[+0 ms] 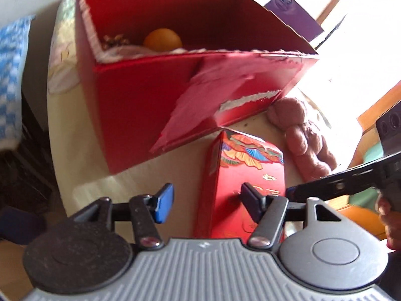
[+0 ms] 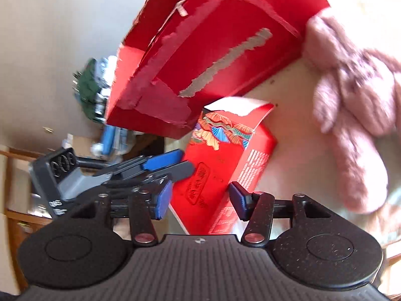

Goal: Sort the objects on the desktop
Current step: 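Move the right gripper to the red patterned gift box and grasp it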

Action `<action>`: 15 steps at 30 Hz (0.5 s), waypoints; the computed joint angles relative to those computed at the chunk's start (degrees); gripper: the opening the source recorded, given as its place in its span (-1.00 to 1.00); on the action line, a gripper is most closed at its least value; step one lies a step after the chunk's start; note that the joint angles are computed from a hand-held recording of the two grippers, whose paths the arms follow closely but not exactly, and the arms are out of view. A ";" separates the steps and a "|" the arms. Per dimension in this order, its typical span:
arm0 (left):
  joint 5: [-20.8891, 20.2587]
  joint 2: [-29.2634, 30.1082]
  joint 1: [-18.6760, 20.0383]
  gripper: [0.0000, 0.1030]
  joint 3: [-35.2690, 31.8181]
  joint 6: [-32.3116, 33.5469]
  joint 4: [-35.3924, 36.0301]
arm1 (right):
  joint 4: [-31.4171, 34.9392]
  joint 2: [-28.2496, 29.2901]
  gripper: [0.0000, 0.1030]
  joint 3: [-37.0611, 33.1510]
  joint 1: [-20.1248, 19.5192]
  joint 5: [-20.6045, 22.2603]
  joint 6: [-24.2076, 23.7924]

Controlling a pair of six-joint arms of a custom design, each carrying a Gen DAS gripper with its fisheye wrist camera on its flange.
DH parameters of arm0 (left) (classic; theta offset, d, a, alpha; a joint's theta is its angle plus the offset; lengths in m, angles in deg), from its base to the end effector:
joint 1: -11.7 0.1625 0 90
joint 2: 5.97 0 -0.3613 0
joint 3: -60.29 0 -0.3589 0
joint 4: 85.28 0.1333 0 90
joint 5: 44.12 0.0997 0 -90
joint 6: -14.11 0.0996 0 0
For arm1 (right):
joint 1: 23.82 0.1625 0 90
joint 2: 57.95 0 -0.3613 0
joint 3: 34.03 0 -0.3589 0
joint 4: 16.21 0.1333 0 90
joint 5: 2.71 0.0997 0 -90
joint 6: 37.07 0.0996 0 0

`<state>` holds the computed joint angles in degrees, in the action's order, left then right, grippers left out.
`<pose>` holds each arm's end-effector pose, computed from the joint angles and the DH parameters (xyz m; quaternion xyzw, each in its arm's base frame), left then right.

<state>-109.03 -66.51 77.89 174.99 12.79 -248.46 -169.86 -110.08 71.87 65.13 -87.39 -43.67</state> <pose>-0.0459 -0.5388 0.1334 0.1525 0.9512 -0.2040 0.1740 0.1324 -0.5517 0.0776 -0.0522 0.9939 -0.0889 0.0404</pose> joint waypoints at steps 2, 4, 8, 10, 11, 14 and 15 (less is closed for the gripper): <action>0.17 -0.65 0.40 0.31 0.94 0.33 -1.59 | 0.25 1.34 0.10 -1.13 0.85 -0.76 0.29; -0.05 -1.25 0.92 0.33 1.77 0.44 -2.94 | 1.67 2.14 0.09 -2.27 1.12 0.15 0.28; -2.59 -1.82 1.89 0.47 2.81 -1.04 -3.31 | 1.29 2.82 0.08 -2.17 2.37 -0.65 -0.17; -2.59 -1.23 1.20 0.58 3.81 -1.21 -4.60 | 0.86 3.67 0.05 -2.63 3.46 -5.23 1.24; -1.66 -0.68 0.43 0.57 4.49 -1.13 -5.91 | 0.39 3.90 0.06 -2.71 3.61 -6.89 1.97; -2.97 -0.45 -0.24 0.44 4.37 -1.96 -5.07 | 0.43 2.89 0.05 -2.39 1.91 -5.88 5.16; -4.04 -0.24 -0.54 0.38 4.14 -1.93 -4.03 | -0.16 2.25 0.07 -1.87 1.22 -5.35 6.44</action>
<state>-113.07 -66.75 77.35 179.13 10.86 -252.49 -170.02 -107.83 70.00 66.35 -92.74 -37.23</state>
